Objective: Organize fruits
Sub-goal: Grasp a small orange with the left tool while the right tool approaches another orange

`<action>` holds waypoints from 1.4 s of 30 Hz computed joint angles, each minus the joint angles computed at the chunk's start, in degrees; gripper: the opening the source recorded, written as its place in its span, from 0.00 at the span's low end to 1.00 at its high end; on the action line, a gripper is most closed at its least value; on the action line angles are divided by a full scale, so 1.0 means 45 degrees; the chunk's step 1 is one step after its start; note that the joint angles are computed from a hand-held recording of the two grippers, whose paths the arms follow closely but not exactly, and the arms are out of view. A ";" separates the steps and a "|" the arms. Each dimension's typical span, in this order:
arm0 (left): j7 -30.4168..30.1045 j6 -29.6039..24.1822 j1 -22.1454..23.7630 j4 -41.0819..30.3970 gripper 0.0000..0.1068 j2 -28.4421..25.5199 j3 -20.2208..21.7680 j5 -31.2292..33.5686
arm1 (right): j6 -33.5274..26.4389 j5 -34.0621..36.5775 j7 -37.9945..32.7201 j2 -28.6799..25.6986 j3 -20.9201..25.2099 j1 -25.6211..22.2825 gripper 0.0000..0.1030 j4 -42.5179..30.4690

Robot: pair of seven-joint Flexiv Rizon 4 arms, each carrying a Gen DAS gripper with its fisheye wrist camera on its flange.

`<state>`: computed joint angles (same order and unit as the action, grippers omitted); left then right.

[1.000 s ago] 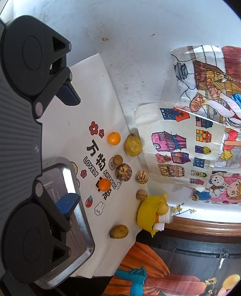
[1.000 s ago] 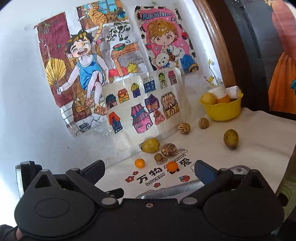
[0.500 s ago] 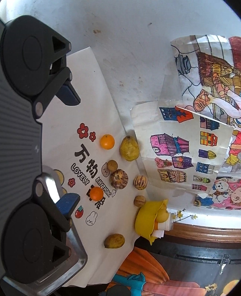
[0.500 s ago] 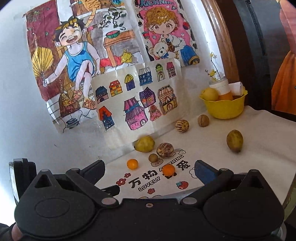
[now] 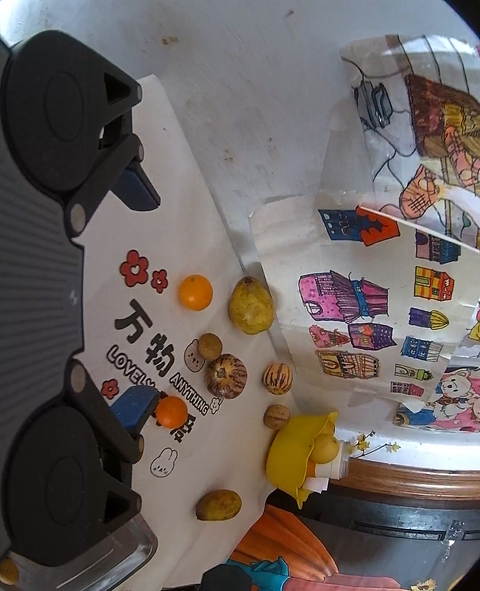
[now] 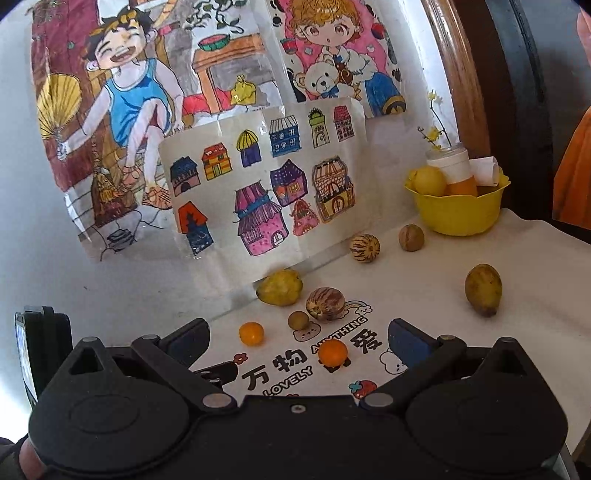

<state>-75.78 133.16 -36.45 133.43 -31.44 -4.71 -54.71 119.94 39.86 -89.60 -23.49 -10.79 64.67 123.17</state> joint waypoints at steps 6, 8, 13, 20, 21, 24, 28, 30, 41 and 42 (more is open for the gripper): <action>-0.0028 -0.0352 0.0471 -0.0597 0.96 -0.0512 0.0161 0.0666 | -0.0425 -0.0777 0.0613 -0.0669 0.0000 -0.0489 1.00 -0.0461; -0.0016 -0.0543 0.0595 -0.0829 0.96 -0.0715 0.0251 0.0822 | -0.0438 -0.1194 0.0962 -0.0905 0.0080 -0.0723 1.00 -0.0568; 0.0075 -0.1098 0.0842 -0.1463 0.96 -0.1209 0.0530 0.1095 | -0.0644 -0.2031 0.1788 -0.1482 -0.0123 -0.0990 1.00 -0.0936; 0.0068 -0.1576 0.1113 -0.2422 0.96 -0.1887 0.0903 0.1390 | -0.0845 -0.3301 0.2901 -0.2173 -0.0113 -0.1586 1.00 -0.1427; 0.0053 -0.1661 0.1157 -0.2542 0.96 -0.1962 0.0937 0.1438 | -0.0891 -0.3465 0.3031 -0.2259 -0.0117 -0.1651 1.00 -0.1491; -0.0075 -0.1894 0.1327 -0.2796 0.96 -0.2140 0.1005 0.1722 | -0.1043 -0.3910 0.3420 -0.2503 -0.0159 -0.1789 1.00 -0.1670; -0.0191 -0.2210 0.1331 -0.3030 0.96 -0.2266 0.1210 0.1870 | -0.1197 -0.4335 0.3857 -0.2726 -0.0340 -0.1793 1.00 -0.1802; -0.0260 -0.2359 0.1344 -0.3116 0.95 -0.2317 0.1288 0.1938 | -0.1261 -0.4530 0.4066 -0.2826 -0.0408 -0.1822 1.00 -0.1877; -0.0939 -0.2857 0.1741 -0.3225 0.67 -0.2343 0.1472 0.3151 | -0.1503 -0.5300 0.4801 -0.3117 -0.0655 -0.1883 1.00 -0.2136; -0.0971 -0.2831 0.1710 -0.3237 0.67 -0.2373 0.1523 0.3240 | -0.1511 -0.5386 0.4857 -0.3146 -0.0615 -0.1943 1.00 -0.2162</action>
